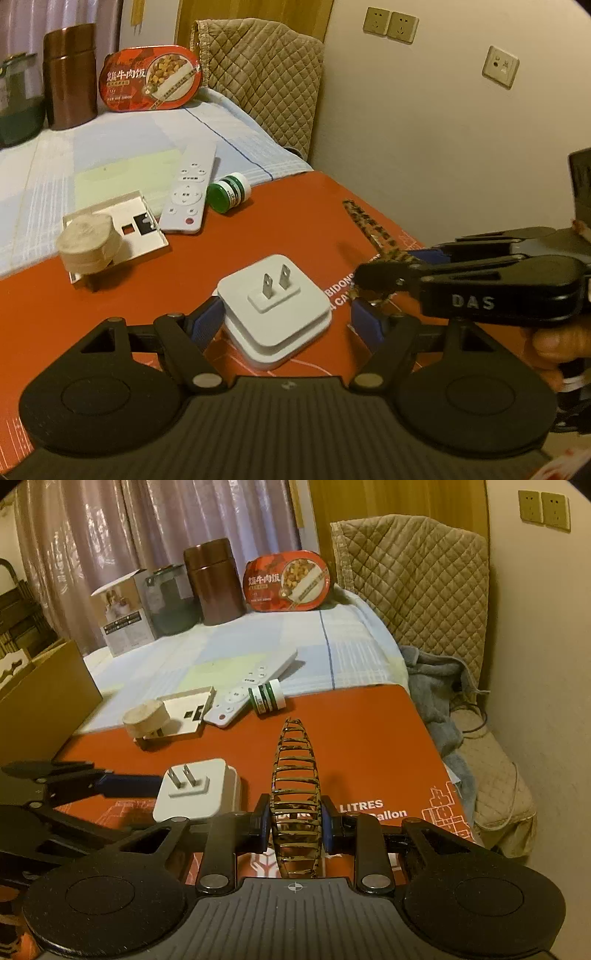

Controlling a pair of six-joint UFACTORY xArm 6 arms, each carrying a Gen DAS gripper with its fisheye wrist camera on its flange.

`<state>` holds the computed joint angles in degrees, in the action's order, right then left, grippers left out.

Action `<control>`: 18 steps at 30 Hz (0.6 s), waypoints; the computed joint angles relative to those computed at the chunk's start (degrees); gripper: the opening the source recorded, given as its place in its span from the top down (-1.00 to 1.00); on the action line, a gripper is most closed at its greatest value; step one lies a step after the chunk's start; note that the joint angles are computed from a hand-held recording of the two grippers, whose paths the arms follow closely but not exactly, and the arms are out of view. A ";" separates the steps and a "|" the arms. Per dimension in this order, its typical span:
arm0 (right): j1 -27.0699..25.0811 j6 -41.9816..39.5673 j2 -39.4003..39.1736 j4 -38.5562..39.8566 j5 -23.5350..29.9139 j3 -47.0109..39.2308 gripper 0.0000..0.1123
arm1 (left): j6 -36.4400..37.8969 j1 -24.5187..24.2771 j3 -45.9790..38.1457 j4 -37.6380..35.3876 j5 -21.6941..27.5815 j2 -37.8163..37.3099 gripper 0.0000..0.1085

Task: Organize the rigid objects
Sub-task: 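Lift the spiral holder with the right tool while the left tool grasps the white adapter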

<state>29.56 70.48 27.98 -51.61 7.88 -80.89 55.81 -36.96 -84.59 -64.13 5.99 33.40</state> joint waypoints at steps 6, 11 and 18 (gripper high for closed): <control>-1.04 5.96 -1.81 -4.74 -0.17 2.10 0.59 | -16.03 1.09 -1.95 15.86 -1.13 2.97 -0.31; -0.93 7.90 -2.46 -6.48 -0.03 2.83 0.59 | -25.15 2.01 0.60 29.63 -2.23 2.43 -0.13; 0.52 9.57 -1.92 -7.45 0.08 1.95 0.60 | -34.13 4.48 8.52 42.46 -1.86 -3.41 -0.11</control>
